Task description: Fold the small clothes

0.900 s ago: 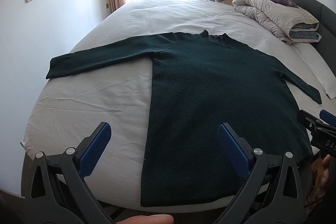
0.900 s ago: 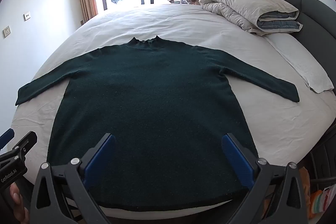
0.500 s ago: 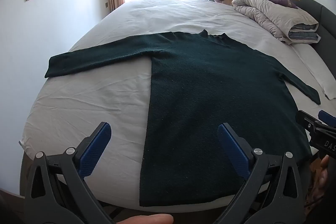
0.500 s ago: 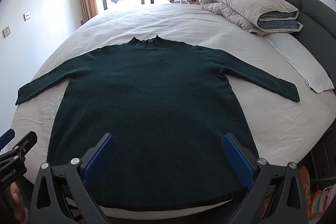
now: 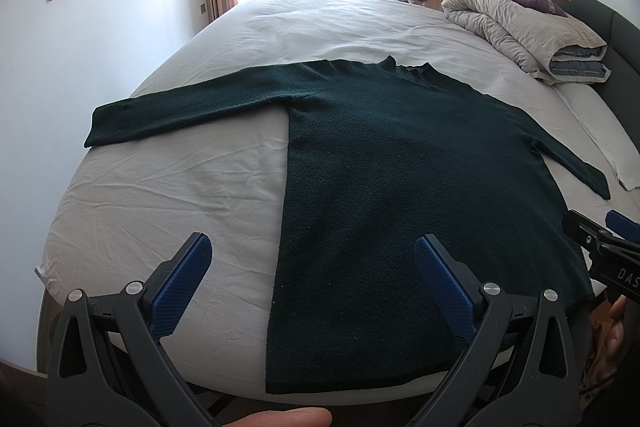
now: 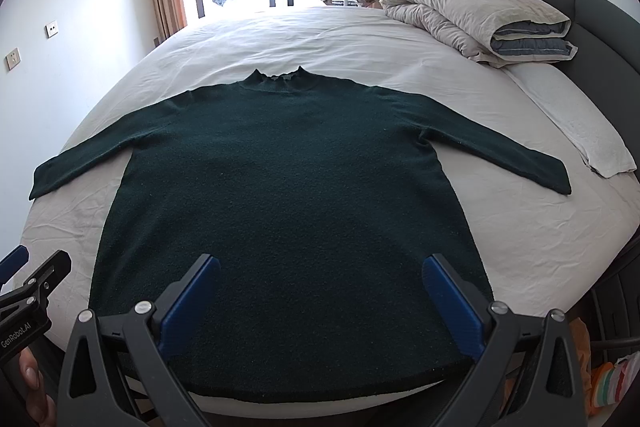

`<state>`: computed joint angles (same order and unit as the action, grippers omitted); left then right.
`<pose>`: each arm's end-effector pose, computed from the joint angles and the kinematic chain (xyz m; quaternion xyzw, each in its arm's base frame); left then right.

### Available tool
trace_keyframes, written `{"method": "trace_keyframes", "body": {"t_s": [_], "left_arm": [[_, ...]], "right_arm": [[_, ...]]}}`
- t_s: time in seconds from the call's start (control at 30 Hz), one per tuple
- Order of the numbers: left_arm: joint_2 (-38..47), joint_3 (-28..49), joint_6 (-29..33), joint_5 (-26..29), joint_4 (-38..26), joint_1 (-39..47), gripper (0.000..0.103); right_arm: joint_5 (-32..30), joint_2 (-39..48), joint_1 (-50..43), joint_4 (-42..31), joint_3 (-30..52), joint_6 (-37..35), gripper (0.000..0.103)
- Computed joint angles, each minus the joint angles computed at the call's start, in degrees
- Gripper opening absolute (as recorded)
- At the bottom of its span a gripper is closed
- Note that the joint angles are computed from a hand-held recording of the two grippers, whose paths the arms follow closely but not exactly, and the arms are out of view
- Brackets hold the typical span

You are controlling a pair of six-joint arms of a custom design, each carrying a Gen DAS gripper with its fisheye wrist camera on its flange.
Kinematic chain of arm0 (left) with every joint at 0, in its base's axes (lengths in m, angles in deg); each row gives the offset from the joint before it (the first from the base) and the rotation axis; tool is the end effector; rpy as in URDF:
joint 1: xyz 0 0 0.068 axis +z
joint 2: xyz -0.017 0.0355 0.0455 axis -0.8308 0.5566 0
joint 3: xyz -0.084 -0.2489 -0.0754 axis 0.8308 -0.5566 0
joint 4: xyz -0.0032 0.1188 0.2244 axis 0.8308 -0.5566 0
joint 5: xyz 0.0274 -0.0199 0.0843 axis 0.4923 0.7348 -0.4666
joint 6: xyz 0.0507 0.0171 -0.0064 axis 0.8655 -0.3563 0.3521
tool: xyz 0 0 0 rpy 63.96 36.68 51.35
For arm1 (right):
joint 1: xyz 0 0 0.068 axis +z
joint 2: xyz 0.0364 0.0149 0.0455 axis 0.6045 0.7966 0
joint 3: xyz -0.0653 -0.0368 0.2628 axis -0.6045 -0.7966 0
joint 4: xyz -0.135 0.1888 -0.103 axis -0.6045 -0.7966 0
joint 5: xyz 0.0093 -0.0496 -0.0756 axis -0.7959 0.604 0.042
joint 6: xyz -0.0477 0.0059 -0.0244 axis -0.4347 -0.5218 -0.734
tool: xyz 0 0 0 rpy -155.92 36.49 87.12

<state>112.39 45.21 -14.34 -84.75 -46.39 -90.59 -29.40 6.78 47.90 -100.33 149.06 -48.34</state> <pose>0.3021 -0.1934 0.2901 0.0317 0.9328 -0.0293 0.3578 0.3248 0.0530 0.2401 0.0851 0.9317 -0.0276 0.3522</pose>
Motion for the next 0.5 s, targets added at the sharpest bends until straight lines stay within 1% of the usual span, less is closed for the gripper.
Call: {"method": "trace_keyframes", "body": {"t_s": [0.3,0.4,0.43,0.5], "left_arm": [[-0.06,-0.03,-0.09,0.66,0.05,0.21,0.103],[-1.18,-1.76,-1.16,3.44,1.66,1.47,0.103],[-1.57,-3.04,-1.72,5.41,3.34,2.71,0.103],[-2.52,-4.33,-2.9,8.19,4.73,4.95,0.103]], "right_arm": [[0.08,0.39,0.12,0.26,-0.07,-0.04,0.103],[-0.2,0.8,-0.05,-0.1,0.55,-0.02,0.103],[-0.38,0.67,-0.12,0.09,0.43,-0.01,0.103],[-1.15,0.42,-0.45,0.66,0.41,-0.03,0.103]]}}
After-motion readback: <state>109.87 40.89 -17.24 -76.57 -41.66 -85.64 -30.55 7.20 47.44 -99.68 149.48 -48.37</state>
